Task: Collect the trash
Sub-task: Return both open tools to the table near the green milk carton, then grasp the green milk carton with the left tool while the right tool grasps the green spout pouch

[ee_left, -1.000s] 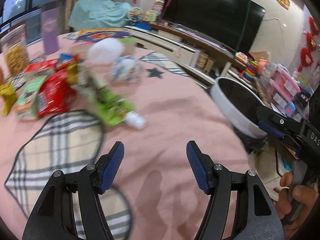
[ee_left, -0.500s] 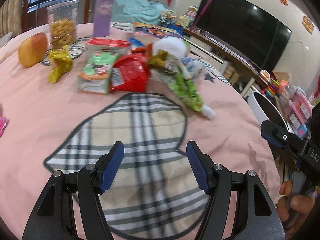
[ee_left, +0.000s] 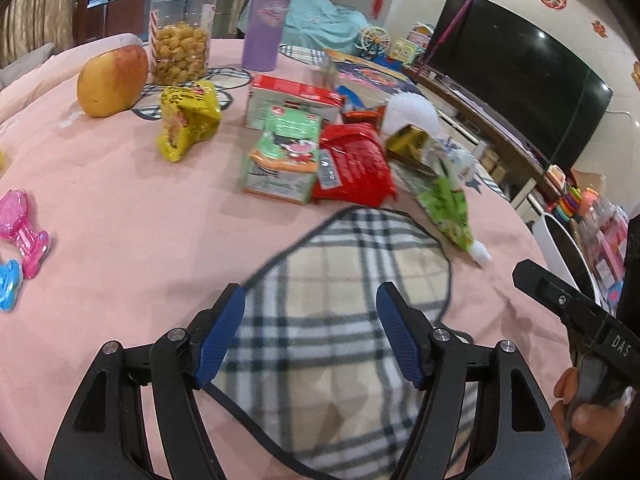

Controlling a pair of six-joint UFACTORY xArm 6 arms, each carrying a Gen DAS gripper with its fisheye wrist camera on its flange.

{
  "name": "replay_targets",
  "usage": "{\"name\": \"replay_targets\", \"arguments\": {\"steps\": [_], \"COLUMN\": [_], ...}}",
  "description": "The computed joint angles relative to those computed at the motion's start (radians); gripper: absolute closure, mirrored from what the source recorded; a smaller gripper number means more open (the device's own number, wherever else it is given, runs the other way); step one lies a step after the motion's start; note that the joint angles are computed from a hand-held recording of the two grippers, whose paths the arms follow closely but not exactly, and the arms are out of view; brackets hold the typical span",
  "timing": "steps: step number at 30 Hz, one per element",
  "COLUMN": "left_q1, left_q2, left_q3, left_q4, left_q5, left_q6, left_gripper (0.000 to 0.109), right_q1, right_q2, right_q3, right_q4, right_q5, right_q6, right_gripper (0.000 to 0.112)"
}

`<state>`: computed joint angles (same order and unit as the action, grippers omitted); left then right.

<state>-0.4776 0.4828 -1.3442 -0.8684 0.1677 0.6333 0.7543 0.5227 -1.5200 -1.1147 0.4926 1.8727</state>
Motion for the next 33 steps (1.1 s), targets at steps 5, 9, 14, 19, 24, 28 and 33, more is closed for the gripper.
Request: {"name": "replay_targets", "arguments": {"steps": [5, 9, 14, 19, 24, 28, 33], "left_q1": [0.023, 0.039, 0.061, 0.068, 0.073, 0.071, 0.061], "left_q2": [0.037, 0.079, 0.143, 0.201, 0.253, 0.268, 0.225], "left_q3": [-0.056, -0.122, -0.222, -0.309, -0.385, -0.406, -0.338], "left_q4": [0.083, 0.180, 0.271, 0.332, 0.373, 0.332, 0.315], "left_q5": [0.029, 0.039, 0.072, 0.094, 0.113, 0.128, 0.075], "left_q6": [-0.068, -0.148, -0.225, -0.259, -0.280, -0.223, -0.193], "left_gripper": [0.038, 0.037, 0.036, 0.036, 0.037, 0.055, 0.056], "right_q1": [-0.010, -0.021, -0.034, -0.045, -0.053, -0.050, -0.057], "right_q2": [0.057, 0.087, 0.121, 0.184, 0.253, 0.285, 0.245], "right_q3": [-0.075, -0.114, -0.165, -0.258, -0.355, -0.406, -0.345], "right_q4": [0.056, 0.088, 0.119, 0.177, 0.251, 0.285, 0.264], "right_q5": [0.002, 0.001, 0.001, 0.026, 0.057, 0.108, 0.083], "right_q6": [-0.091, -0.141, -0.205, -0.311, -0.424, -0.467, -0.407], "right_gripper": [0.030, 0.030, 0.030, 0.030, 0.031, 0.043, 0.072]}}
